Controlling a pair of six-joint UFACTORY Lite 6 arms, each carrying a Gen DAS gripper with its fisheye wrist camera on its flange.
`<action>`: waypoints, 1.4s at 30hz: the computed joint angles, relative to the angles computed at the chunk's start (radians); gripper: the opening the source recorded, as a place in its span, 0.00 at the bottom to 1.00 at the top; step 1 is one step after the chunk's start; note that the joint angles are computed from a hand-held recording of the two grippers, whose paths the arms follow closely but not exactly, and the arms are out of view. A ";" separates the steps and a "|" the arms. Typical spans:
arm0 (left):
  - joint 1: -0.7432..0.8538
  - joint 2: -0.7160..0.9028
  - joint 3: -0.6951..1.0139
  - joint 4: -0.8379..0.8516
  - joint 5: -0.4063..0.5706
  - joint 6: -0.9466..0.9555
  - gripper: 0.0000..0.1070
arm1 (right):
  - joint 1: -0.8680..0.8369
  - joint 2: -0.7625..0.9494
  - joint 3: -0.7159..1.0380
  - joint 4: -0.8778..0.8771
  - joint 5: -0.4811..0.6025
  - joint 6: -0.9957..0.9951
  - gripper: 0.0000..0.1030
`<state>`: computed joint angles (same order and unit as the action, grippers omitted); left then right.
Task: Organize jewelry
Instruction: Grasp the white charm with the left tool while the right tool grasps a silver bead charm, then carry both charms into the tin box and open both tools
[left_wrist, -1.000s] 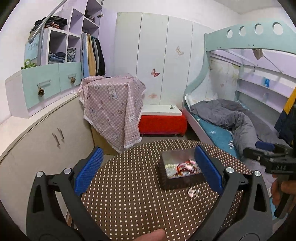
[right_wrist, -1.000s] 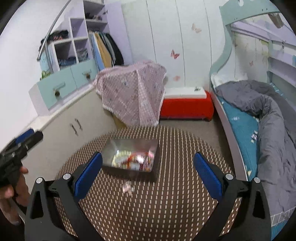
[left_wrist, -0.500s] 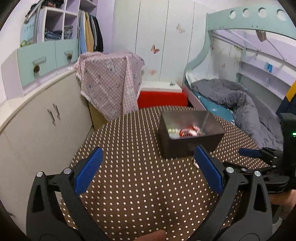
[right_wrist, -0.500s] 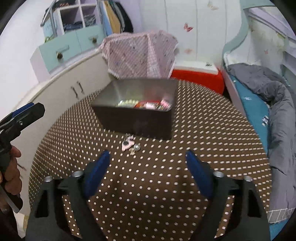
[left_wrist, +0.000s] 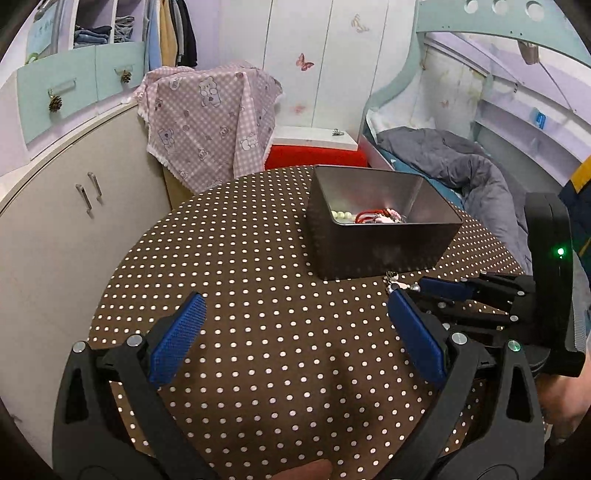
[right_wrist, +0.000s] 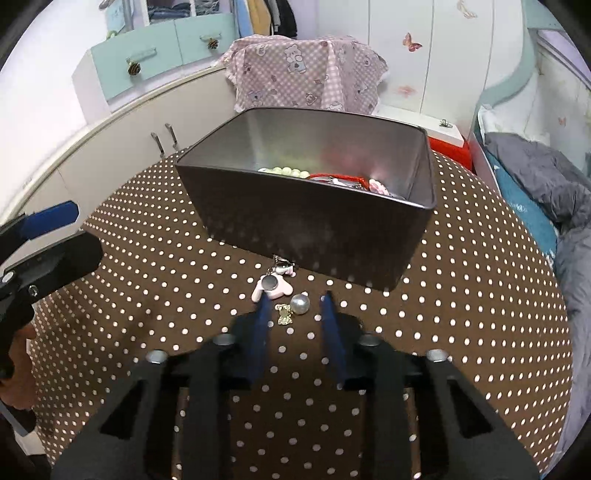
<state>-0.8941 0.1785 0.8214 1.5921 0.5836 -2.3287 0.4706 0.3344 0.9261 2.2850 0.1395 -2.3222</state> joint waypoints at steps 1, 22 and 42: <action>0.002 0.013 0.015 -0.002 -0.005 0.009 0.90 | -0.002 -0.003 -0.004 -0.005 0.002 -0.003 0.15; 0.062 0.482 0.542 -0.311 -0.179 0.488 0.55 | -0.223 -0.162 -0.211 -0.159 0.139 0.136 0.11; 0.013 -0.010 0.070 0.035 -0.116 0.137 0.19 | -0.149 -0.366 -0.203 -0.557 0.113 0.544 0.11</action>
<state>-0.8808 0.1689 0.8918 1.6271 0.4674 -2.1915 0.3211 -0.0312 0.7227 1.7283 0.2528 -1.7779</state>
